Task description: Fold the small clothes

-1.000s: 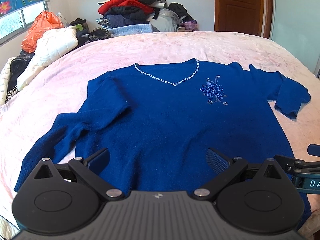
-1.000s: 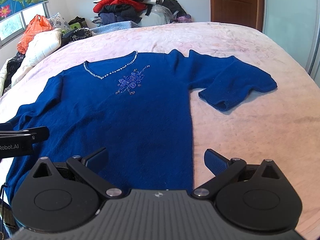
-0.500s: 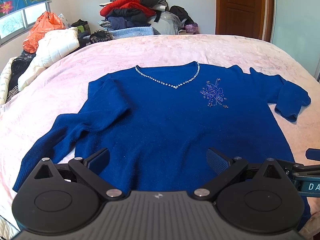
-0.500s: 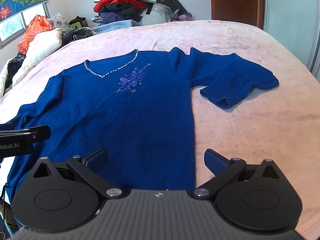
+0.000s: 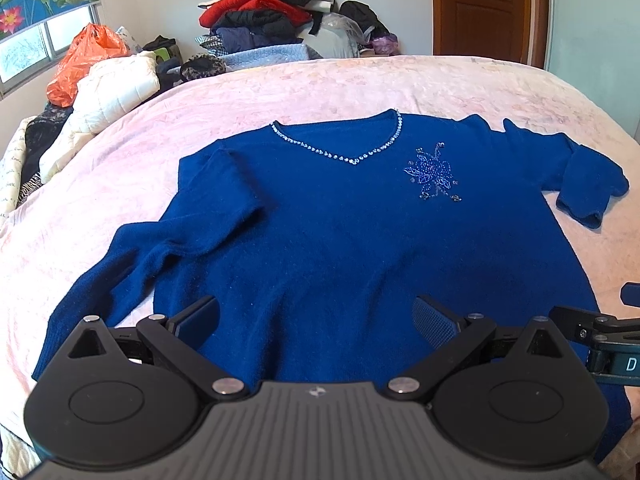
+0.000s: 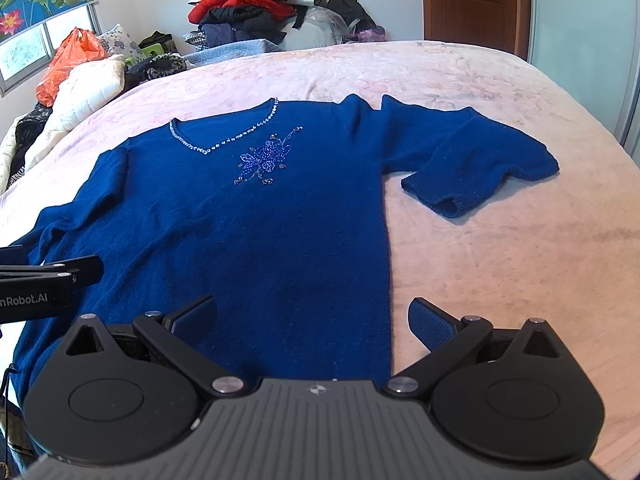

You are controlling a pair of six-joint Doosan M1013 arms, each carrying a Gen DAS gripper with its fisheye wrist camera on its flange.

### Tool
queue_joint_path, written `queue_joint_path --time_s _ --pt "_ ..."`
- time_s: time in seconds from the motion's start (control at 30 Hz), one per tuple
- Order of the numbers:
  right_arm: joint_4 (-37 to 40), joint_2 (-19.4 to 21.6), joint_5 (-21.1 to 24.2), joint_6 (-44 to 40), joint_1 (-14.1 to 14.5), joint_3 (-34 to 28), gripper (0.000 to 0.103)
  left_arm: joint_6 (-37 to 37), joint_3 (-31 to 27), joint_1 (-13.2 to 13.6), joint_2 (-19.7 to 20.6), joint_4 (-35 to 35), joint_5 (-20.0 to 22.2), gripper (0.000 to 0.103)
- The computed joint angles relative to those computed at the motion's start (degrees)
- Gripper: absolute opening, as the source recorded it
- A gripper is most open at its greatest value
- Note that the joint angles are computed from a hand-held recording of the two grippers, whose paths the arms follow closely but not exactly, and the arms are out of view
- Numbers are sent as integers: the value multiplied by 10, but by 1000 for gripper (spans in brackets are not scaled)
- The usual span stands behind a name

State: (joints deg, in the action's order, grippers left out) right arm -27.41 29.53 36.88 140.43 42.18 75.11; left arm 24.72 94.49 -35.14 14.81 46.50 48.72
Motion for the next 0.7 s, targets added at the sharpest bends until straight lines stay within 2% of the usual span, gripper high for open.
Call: queue_joint_path --time_s 0.7 --pt "5 2 0 -3 0 0 103 10 -1 5 0 -18 -4 103"
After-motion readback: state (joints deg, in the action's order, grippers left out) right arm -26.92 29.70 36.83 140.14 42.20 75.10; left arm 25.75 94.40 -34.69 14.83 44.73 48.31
